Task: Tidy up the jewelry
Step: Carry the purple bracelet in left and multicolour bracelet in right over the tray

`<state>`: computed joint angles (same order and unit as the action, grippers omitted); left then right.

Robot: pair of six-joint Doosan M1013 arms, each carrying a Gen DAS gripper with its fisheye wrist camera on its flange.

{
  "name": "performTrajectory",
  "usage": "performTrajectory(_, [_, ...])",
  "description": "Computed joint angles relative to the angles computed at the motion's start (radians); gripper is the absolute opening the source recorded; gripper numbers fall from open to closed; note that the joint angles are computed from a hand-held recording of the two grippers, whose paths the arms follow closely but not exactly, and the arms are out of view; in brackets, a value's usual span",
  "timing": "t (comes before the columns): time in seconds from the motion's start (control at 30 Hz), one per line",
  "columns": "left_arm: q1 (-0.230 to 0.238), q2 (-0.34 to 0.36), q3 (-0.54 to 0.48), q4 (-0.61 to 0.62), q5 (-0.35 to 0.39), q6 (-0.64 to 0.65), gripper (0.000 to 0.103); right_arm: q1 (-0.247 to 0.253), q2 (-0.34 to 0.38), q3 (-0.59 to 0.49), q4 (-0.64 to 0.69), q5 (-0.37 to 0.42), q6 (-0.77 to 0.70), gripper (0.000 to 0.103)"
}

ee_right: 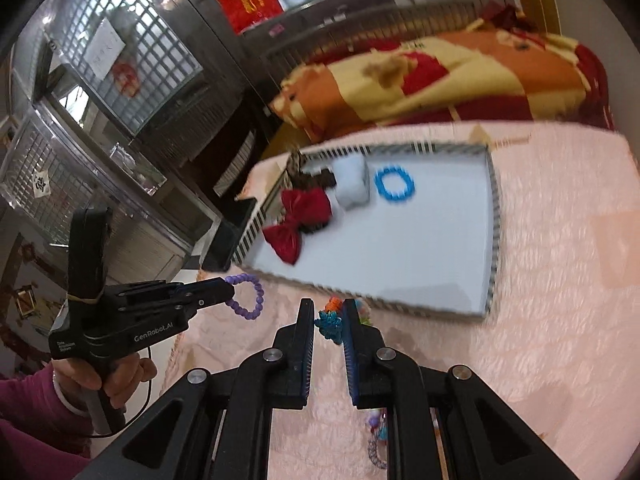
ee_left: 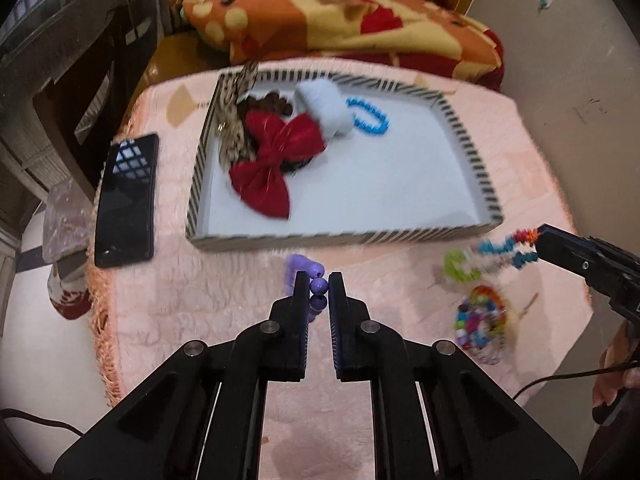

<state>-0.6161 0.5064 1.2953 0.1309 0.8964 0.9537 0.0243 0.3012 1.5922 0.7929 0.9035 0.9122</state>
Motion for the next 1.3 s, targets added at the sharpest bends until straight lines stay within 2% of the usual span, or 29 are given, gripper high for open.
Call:
performTrajectory(0.3, [-0.010,0.009,-0.063,0.057,0.008,0.013,0.008,0.010,0.034,-0.069,-0.012,-0.016,0.027,0.013])
performTrajectory(0.53, [-0.004,0.058,-0.144,0.045,0.036,0.052,0.008,0.022,0.085,-0.134,-0.051,-0.021,0.092,0.013])
performTrajectory(0.77, [0.001,0.125,-0.226,-0.003,0.077,0.098,0.008,0.027,0.143,-0.183,-0.058,0.018,0.146,0.013])
performTrajectory(0.97, [0.015,0.166,-0.255,-0.057,0.110,0.130,0.008,0.045,0.195,-0.235,-0.105,0.056,0.195,0.013])
performTrajectory(1.3, [0.055,0.205,-0.261,-0.041,0.160,0.078,0.008,0.068,0.300,-0.355,-0.190,0.105,0.307,0.013])
